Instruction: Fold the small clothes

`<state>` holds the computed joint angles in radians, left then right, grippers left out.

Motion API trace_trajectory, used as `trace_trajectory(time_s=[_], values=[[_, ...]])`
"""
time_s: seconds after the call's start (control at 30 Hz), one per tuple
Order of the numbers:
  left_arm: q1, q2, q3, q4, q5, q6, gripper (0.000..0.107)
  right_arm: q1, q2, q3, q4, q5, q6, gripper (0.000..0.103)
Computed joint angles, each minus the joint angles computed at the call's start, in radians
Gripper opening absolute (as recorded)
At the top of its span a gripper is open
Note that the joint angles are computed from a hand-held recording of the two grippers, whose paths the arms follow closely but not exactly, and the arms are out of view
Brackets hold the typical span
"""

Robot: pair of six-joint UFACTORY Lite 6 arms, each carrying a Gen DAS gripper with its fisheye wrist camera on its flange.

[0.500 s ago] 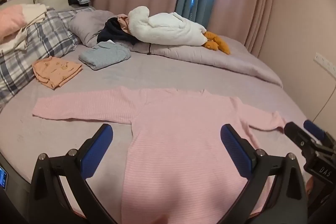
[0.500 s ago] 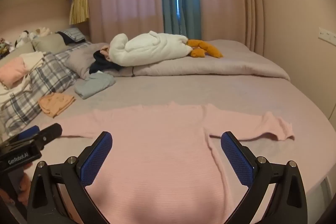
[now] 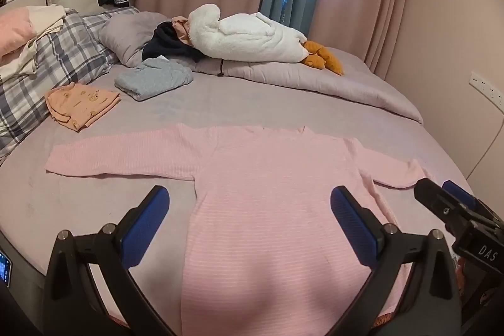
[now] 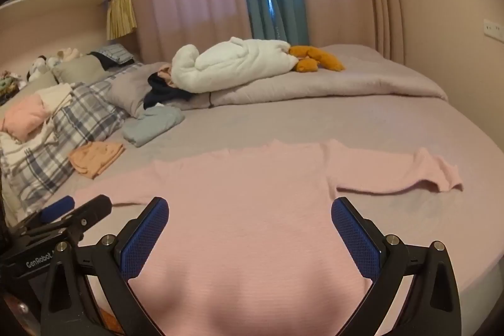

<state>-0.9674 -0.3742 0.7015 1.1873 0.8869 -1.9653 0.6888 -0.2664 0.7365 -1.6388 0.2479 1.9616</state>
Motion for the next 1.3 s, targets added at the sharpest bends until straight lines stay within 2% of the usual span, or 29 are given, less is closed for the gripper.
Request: trace_trajectory(time_s=[0.07, 0.23, 0.37, 0.6, 0.93, 1.3], values=[[-0.002, 0.004, 0.0, -0.006, 0.004, 0.006, 0.102, -0.035, -0.024, -0.019, -0.029, -0.045, 0.027, 0.102], [-0.008, -0.01, -0.017, -0.017, -0.003, 0.004, 0.102, -0.019, -0.018, -0.02, -0.017, -0.022, 0.015, 0.102], [0.002, -0.021, -0.024, -0.025, -0.032, 0.005, 0.102, -0.034, -0.027, -0.028, -0.068, -0.052, 0.066, 0.102], [-0.012, 0.025, 0.006, -0.041, -0.01, 0.011, 0.102, -0.042, -0.029, -0.029, -0.051, -0.038, 0.046, 0.102], [-0.019, 0.023, -0.006, -0.049, 0.004, 0.005, 0.102, -0.071, -0.046, -0.058, -0.26, -0.049, 0.28, 0.102], [-0.028, 0.017, -0.007, -0.045, 0.004, 0.016, 0.102, -0.073, -0.044, -0.067, -0.298, -0.055, 0.319, 0.102]])
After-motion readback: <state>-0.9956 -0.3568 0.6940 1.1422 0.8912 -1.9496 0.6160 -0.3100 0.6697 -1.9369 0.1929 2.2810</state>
